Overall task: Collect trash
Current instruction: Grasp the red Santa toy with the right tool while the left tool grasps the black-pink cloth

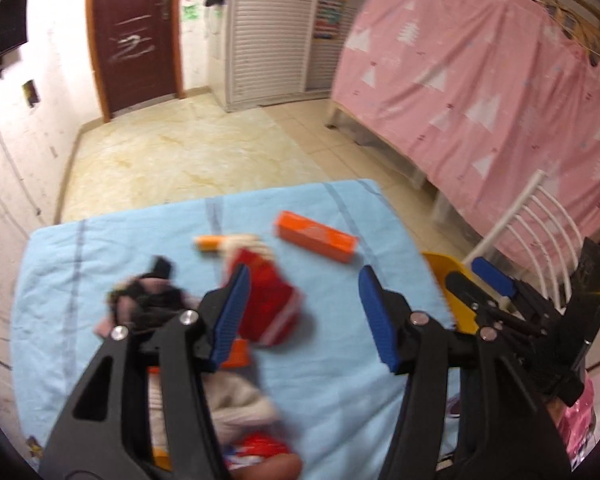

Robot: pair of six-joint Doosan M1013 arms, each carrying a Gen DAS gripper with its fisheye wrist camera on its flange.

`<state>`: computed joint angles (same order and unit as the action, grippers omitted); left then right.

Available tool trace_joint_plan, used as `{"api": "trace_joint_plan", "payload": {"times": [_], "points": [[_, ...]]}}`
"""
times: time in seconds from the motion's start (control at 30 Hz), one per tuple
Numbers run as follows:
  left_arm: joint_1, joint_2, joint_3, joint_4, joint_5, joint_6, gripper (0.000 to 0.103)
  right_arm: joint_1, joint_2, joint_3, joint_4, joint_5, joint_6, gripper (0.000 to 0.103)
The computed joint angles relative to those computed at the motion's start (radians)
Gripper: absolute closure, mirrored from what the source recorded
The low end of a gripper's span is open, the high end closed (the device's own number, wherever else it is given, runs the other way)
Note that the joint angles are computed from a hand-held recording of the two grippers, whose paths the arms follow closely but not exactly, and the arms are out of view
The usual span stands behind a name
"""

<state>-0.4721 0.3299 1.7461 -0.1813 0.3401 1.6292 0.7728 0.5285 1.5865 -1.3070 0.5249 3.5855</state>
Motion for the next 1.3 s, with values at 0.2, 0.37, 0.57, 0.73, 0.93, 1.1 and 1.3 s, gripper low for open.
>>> {"api": "trace_joint_plan", "payload": {"times": [0.2,0.37,0.57,0.73,0.93,1.1,1.3], "points": [[0.046,0.002,0.000,0.073,0.023,-0.060,0.045,0.003,0.055,-0.102,0.155,-0.072,-0.228,0.046],[0.104,-0.001,0.006,-0.006,0.038,-0.006,0.044,0.001,0.099,-0.181,0.346,-0.111,-0.457,0.045],[0.158,-0.002,0.015,-0.001,0.061,-0.022,0.044,-0.003,0.154,-0.276,0.575,-0.109,-0.714,0.045],[0.203,0.021,0.011,-0.111,0.114,0.069,0.044,-0.011,0.185,-0.332,0.699,-0.100,-0.827,0.045],[0.249,0.082,-0.023,-0.421,0.245,0.294,0.044,-0.021,0.218,-0.383,0.830,-0.067,-0.920,0.045],[0.265,0.105,-0.030,-0.537,0.286,0.366,0.044,-0.020,0.237,-0.410,0.882,-0.051,-0.962,0.045],[0.267,0.080,0.002,-0.564,0.237,0.402,0.073,-0.006,0.244,-0.431,0.816,-0.014,-0.939,0.084]]}}
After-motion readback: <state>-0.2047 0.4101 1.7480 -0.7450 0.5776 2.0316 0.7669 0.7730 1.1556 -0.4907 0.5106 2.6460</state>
